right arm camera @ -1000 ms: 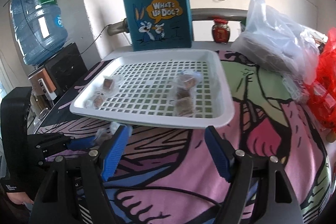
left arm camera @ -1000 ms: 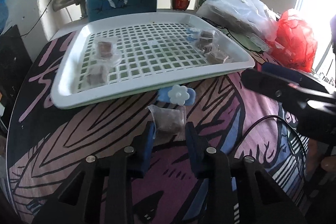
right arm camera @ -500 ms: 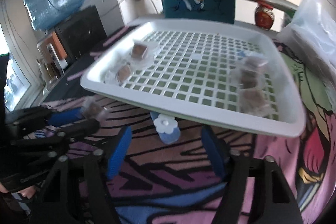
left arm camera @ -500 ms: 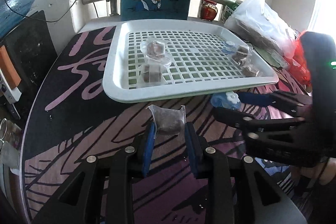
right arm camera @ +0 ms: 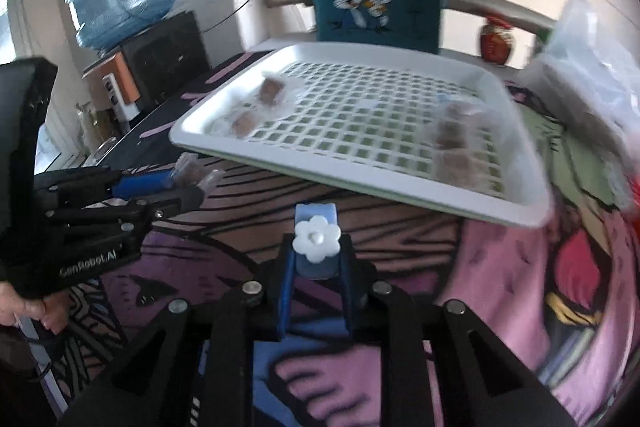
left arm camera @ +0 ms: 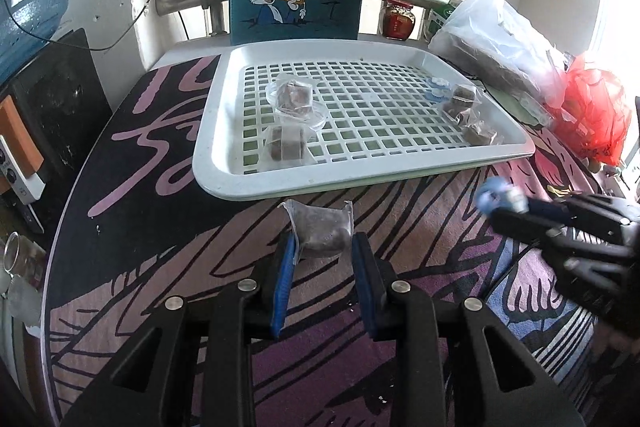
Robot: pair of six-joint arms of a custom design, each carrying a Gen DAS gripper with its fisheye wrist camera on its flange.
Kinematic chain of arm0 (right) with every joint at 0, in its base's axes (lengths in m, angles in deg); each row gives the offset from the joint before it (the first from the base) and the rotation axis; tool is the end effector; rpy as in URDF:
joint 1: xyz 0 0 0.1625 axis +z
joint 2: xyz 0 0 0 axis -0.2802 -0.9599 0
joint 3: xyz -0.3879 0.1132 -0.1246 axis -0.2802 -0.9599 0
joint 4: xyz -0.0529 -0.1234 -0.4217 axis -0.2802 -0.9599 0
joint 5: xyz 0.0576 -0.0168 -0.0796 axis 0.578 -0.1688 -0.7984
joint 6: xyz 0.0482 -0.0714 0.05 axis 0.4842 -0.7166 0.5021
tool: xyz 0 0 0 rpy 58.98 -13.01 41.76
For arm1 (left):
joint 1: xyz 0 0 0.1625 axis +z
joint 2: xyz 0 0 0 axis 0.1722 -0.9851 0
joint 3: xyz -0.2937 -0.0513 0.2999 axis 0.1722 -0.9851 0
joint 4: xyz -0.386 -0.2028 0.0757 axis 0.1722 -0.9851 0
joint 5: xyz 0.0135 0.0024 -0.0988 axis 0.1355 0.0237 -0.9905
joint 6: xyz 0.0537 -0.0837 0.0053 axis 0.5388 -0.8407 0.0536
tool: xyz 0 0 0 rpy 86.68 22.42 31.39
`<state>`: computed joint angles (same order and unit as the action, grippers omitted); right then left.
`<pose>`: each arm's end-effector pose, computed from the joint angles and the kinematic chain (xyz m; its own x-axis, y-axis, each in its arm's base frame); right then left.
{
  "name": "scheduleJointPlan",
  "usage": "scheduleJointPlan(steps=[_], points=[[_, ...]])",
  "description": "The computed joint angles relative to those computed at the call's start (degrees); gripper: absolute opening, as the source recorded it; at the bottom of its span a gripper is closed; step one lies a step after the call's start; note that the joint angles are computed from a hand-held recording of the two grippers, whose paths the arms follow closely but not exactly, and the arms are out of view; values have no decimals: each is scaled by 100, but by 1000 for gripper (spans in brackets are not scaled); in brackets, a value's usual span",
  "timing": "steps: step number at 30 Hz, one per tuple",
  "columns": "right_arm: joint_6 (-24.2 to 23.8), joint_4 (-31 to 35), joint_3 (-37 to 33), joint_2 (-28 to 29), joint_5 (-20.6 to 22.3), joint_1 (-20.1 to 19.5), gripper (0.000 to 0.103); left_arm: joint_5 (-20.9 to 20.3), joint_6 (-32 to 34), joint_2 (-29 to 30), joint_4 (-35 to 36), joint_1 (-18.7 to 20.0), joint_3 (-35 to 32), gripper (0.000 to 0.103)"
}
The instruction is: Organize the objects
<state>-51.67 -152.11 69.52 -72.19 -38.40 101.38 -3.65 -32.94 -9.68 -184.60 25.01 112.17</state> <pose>0.0892 -0.4216 0.0472 -0.5716 -0.6935 0.4386 -0.8111 0.5585 -0.1738 -0.1281 -0.3606 0.0165 -0.7270 -0.2571 -0.6367 0.3118 0.7026 -0.6396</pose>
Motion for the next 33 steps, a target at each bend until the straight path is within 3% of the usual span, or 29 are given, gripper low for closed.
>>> scheduleJointPlan(steps=[11, 25, 33], points=[[472, -5, -101, -384, -75, -376, 20, 79, 146, 202, 19, 56, -201, 28], [519, 322, -261, -269, -285, -373, 20, 1, 284, 243, -83, 154, -250, 28], [457, 181, -258, -192, -397, -312, 20, -38, 296, 245, -133, 172, -248, 27]])
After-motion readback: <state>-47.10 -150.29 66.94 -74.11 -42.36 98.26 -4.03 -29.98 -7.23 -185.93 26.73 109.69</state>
